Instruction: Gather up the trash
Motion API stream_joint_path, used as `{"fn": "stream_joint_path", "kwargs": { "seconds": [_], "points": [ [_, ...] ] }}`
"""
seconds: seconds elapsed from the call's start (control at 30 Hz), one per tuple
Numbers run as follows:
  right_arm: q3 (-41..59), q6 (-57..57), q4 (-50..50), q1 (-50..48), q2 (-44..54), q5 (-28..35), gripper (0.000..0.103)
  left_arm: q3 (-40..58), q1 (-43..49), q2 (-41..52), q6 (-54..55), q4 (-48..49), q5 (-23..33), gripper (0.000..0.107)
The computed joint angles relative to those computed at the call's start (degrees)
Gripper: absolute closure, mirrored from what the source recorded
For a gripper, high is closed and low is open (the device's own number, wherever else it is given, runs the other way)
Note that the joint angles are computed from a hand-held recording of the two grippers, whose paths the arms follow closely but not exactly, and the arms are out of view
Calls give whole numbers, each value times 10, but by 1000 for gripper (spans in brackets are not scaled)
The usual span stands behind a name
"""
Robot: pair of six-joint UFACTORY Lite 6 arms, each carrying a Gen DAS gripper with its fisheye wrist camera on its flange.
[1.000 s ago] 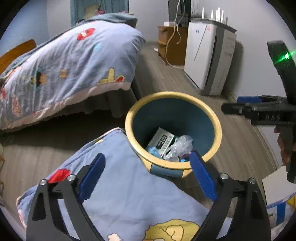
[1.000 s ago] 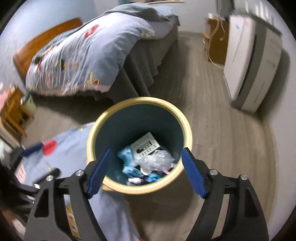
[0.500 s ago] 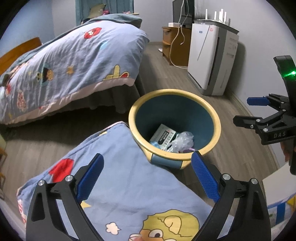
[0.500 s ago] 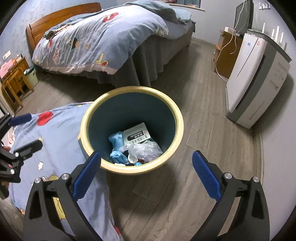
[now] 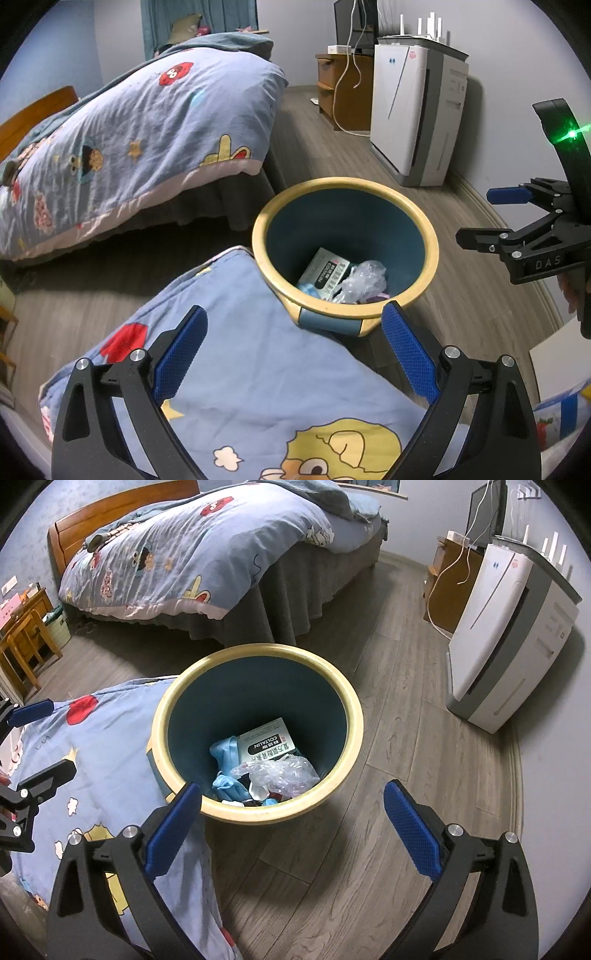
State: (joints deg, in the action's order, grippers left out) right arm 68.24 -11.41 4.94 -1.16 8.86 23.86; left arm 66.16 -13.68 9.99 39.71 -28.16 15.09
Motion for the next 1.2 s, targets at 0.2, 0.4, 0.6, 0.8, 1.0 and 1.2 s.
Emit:
{"fn": "stream_joint_path", "kwargs": {
  "seconds": [0.2,0.4,0.6,0.8,1.0,1.2],
  "points": [
    [3,11,-10,1,5,0,6,-2,0,0,5,-5,0,12],
    [5,14,-16,2,6,3,6,-2,-3,3,-7,6,-3,12],
    [10,15,-18,2,10,8,6,0,-6,5,-20,15,-5,12],
    [10,18,-25,2,10,11,6,-4,-7,4,-13,10,-7,12],
    [14,22,-32,4,17,8,6,-6,-9,4,-11,8,-9,12],
    [18,26,-35,5,20,11,6,-6,-10,4,-10,6,-9,12]
  ]
}}
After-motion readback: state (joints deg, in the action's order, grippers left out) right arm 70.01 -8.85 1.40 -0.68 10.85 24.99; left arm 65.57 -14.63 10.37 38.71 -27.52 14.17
